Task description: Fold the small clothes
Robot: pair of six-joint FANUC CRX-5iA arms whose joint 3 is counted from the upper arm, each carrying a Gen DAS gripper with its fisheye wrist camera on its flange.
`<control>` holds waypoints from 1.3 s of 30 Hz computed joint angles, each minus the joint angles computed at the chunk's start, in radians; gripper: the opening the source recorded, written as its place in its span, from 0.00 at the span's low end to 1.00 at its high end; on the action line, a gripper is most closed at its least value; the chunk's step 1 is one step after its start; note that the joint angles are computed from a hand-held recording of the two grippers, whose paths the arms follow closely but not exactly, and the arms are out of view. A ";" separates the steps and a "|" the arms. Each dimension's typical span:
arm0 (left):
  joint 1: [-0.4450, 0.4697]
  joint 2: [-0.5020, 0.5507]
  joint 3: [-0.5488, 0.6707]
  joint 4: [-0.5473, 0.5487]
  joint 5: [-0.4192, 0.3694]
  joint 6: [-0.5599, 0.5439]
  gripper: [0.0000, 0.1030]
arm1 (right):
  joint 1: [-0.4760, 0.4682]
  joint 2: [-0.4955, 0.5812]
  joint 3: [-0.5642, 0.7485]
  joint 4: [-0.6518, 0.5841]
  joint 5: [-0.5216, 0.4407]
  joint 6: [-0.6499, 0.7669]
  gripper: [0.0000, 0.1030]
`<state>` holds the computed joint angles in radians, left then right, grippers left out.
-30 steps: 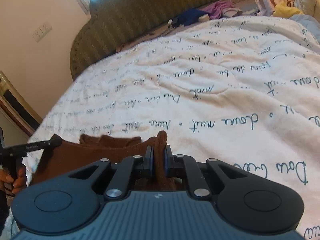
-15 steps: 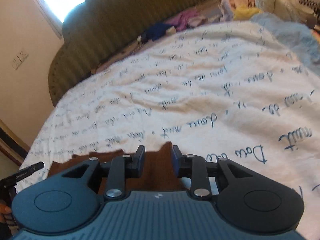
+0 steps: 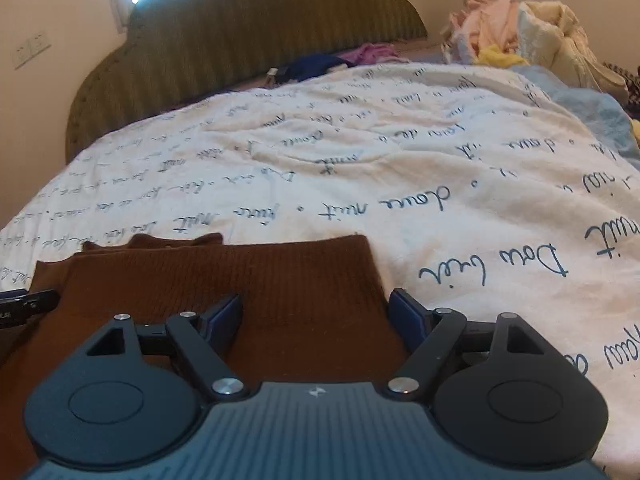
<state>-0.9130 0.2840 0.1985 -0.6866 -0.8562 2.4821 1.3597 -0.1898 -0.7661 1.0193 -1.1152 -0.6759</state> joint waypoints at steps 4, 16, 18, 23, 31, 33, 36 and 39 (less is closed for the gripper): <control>-0.098 0.005 0.058 -0.134 -0.162 0.042 0.72 | 0.078 0.032 0.105 -0.094 -0.129 0.077 0.82; -0.146 -0.139 -0.166 -0.088 0.018 0.042 0.89 | 0.306 0.010 -0.020 -0.016 -0.183 0.007 0.83; -0.148 -0.118 -0.140 -0.093 -0.010 0.031 0.92 | 0.297 -0.021 -0.041 -0.004 -0.158 -0.009 0.83; -0.187 -0.164 -0.139 -0.072 -0.070 0.017 0.79 | 0.345 0.034 0.101 -0.091 -0.266 0.063 0.84; -0.217 -0.220 -0.244 -0.020 -0.029 0.029 0.90 | 0.435 0.101 0.126 -0.148 -0.259 0.051 0.85; -0.228 -0.213 -0.242 -0.049 -0.032 0.042 0.93 | 0.453 0.076 0.062 -0.089 -0.245 -0.026 0.86; -0.226 -0.220 -0.230 -0.026 -0.059 0.029 0.88 | 0.448 0.075 0.104 -0.130 -0.266 0.001 0.86; -0.239 -0.266 -0.254 -0.019 -0.050 0.034 0.84 | 0.469 0.098 0.158 -0.145 -0.309 -0.001 0.86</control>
<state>-1.1521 0.0178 -0.0560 -0.7054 -0.9058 2.5165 1.8284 -0.0920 -0.6079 0.8746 -1.4242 -0.6769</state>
